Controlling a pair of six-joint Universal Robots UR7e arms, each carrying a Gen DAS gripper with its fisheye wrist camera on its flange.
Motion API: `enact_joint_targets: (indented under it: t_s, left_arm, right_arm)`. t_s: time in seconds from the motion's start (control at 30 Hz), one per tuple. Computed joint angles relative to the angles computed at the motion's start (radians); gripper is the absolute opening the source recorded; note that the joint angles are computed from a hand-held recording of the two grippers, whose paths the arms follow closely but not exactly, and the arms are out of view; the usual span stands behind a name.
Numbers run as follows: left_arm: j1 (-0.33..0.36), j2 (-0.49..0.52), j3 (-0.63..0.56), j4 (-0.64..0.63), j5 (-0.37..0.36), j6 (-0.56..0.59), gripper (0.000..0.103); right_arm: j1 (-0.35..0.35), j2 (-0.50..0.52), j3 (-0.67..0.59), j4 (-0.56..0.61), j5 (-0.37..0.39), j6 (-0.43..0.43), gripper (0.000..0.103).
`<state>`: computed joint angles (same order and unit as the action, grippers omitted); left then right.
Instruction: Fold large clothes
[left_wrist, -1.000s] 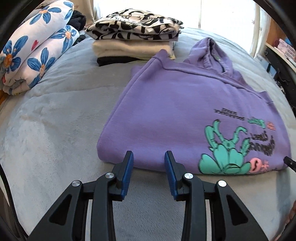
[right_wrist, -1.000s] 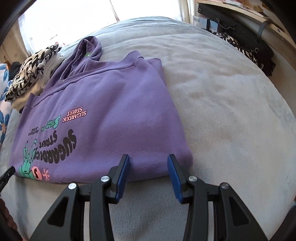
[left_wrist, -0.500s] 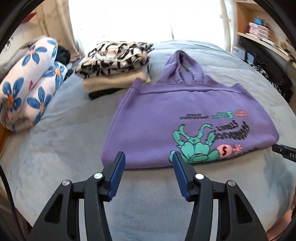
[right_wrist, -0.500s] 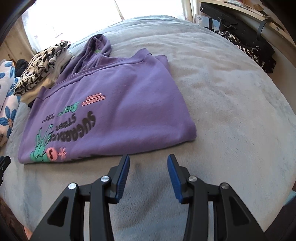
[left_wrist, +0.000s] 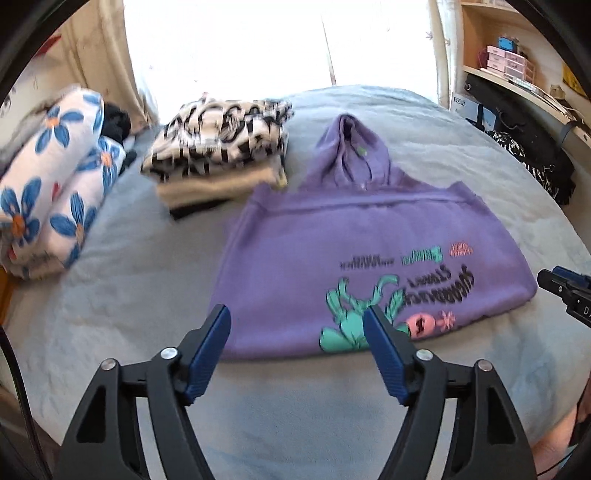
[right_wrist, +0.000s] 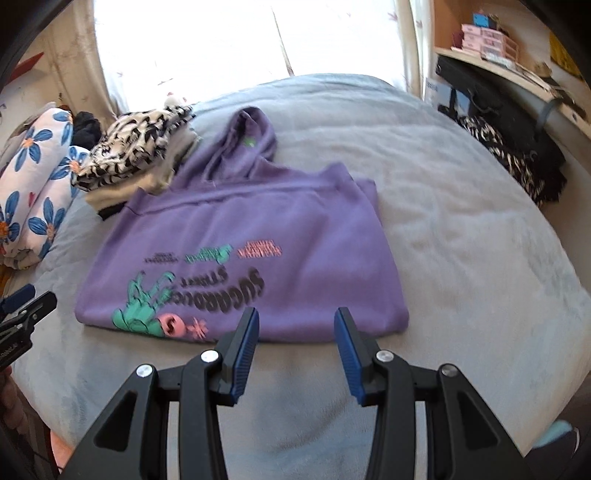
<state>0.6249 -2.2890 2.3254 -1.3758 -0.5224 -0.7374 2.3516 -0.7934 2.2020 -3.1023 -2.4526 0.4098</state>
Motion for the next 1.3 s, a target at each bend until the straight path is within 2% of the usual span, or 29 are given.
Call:
enact_joint_targets:
  t_s: [0.17, 0.33, 0.47, 0.7, 0.87, 0.97, 1.03, 1.1, 1.17, 1.23, 1.3]
  left_arm:
    - [0.053, 0.091, 0.008, -0.267, 0.030, 0.206, 0.074]
    - [0.131, 0.225, 0.011, -0.575, 0.039, 0.446, 0.074]
    - [0.239, 0.367, -0.040, -0.818, -0.022, 0.628, 0.074]
    - [0.413, 0.658, -0.220, -1.111, -0.087, 0.907, 0.073]
    - [0.520, 0.871, -0.429, -1.169, -0.166, 0.995, 0.071]
    - [0.567, 0.982, -0.544, -1.179, -0.228, 1.014, 0.065]
    - [0.587, 1.050, -0.608, -1.175, -0.242, 1.021, 0.059]
    - [0.603, 1.120, -0.663, -1.185, -0.231, 1.036, 0.053]
    - [0.618, 1.192, -0.713, -1.203, -0.195, 1.048, 0.050]
    - [0.638, 1.275, -0.779, -1.219, -0.141, 1.065, 0.043]
    - [0.657, 1.332, -0.831, -1.227, -0.112, 1.078, 0.043]
  right_arm:
    - [-0.027, 0.012, -0.055, -0.005, 0.023, -0.055, 0.042]
    - [-0.061, 0.034, -0.119, -0.007, 0.052, -0.130, 0.042]
    - [-0.085, 0.066, -0.195, -0.007, 0.065, -0.210, 0.042]
    - [-0.158, 0.118, -0.377, 0.061, 0.128, -0.300, 0.042]
    - [-0.239, 0.168, -0.542, 0.120, 0.227, -0.328, 0.042]
    - [-0.283, 0.221, -0.660, 0.176, 0.271, -0.331, 0.042]
    - [-0.307, 0.263, -0.744, 0.233, 0.285, -0.332, 0.042]
    - [-0.327, 0.307, -0.821, 0.272, 0.289, -0.326, 0.042]
    - [-0.350, 0.348, -0.890, 0.309, 0.309, -0.313, 0.043]
    - [-0.370, 0.384, -0.950, 0.345, 0.329, -0.297, 0.043]
    - [-0.385, 0.424, -1.015, 0.386, 0.334, -0.288, 0.043]
